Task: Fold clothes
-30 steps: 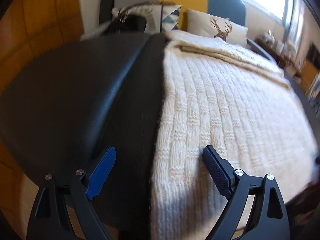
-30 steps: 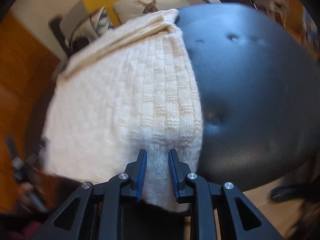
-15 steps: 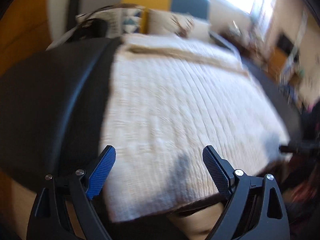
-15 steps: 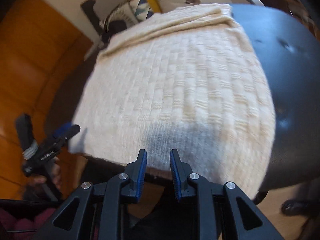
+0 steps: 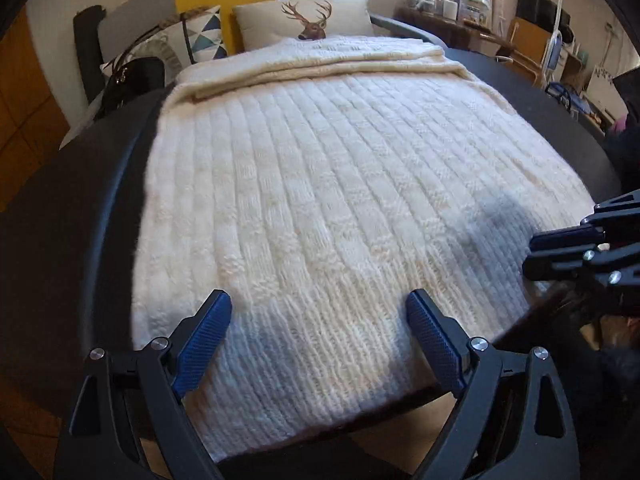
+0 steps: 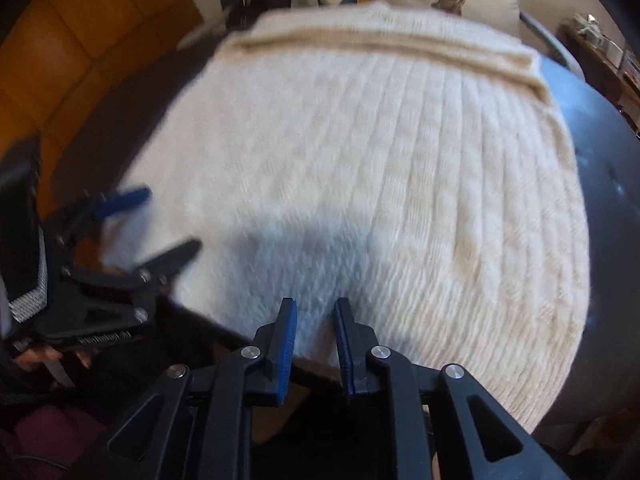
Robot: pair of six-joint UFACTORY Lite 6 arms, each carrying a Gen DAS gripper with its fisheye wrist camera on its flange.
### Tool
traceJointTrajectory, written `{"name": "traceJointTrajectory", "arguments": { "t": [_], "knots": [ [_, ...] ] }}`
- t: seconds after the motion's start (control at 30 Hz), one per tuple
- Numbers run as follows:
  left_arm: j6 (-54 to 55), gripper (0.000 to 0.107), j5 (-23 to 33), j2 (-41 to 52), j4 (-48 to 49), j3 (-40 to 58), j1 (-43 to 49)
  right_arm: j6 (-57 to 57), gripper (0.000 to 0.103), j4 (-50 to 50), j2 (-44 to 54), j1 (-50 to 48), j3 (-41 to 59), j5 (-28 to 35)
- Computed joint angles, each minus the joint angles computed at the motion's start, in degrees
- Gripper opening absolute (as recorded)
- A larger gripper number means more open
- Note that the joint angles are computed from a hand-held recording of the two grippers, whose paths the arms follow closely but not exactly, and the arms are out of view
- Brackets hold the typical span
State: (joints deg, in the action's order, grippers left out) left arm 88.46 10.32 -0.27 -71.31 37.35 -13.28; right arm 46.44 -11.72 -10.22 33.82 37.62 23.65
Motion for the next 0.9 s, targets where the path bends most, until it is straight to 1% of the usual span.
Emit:
{"name": "traceJointTrajectory", "arguments": {
  "t": [0.03, 0.07, 0.17, 0.23, 0.27, 0.33, 0.37, 0.4, 0.47, 0.5, 0.57, 0.63, 0.7, 0.77, 0.87, 0.9],
  "knots": [
    [4.08, 0.092, -0.41, 0.53, -4.00, -0.40, 0.01, -0.22, 0.016, -0.09, 0.84, 0.15, 0.32, 0.07],
    [5.75, 0.092, 0.55, -0.39, -5.66, -0.97, 1.09, -1.07, 0.016, 0.97, 0.37, -0.20, 0.49, 0.15],
    [5.22, 0.092, 6.48, -5.75, -6.03, -2.37, 7.49, -3.63, 0.017, 4.17, -1.00, -1.29, 1.03, 0.42],
    [3.16, 0.092, 6.82, -5.54, -4.79, -1.63, 10.95, -4.95, 0.019, 5.75, -1.61, -1.82, 1.66, 0.27],
    [0.97, 0.092, 7.07, -4.59, -2.57, -0.86, 12.96, -4.45, 0.019, 5.00, -1.19, -1.66, 2.49, -0.42],
    [-0.43, 0.092, 5.72, -0.65, -0.22, 0.46, 15.45, -2.44, 0.019, 2.43, 2.12, -0.62, 5.23, -0.20],
    [0.94, 0.092, 4.90, 1.48, -0.91, 0.74, 16.40, -2.35, 0.019, 1.68, 5.05, -0.25, 6.57, 0.89],
    [4.68, 0.092, 5.36, 2.79, -4.01, 0.72, 17.38, -1.70, 0.019, 0.54, 7.21, 0.18, 7.26, 1.77],
    [8.18, 0.092, 6.01, 1.08, -6.84, -0.61, 19.24, 0.61, 0.019, -1.99, 7.39, 1.62, 6.59, 1.89],
    [9.60, 0.092, 7.65, -0.06, -7.81, -1.20, 20.66, 0.83, 0.019, -2.16, 7.20, 1.86, 6.43, 1.98],
    [11.04, 0.092, 13.32, -3.04, -9.15, -2.17, 24.81, 0.87, 0.019, -1.47, 5.29, 1.08, 5.99, 1.54],
    [10.59, 0.092, 17.13, -4.39, -8.62, -1.85, 27.21, 2.48, 0.019, -3.12, 3.80, 0.79, 6.13, 1.85],
    [11.20, 0.092, 17.96, -4.72, -10.16, -1.32, 26.93, 7.44, 0.019, -8.61, 3.98, 0.96, 7.12, 3.65],
    [9.17, 0.092, 18.17, -1.96, -8.28, 1.02, 24.87, 9.40, 0.019, -11.10, 5.33, -0.53, 7.62, 4.72],
    [9.36, 0.092, 14.03, 1.18, -8.33, 2.52, 19.07, 7.25, 0.020, -10.39, 7.55, -5.29, 6.23, 3.87],
    [10.32, 0.092, 11.08, 1.95, -9.43, 2.42, 16.61, 5.51, 0.020, -9.49, 7.01, -6.39, 5.21, 2.47]
  ]
}}
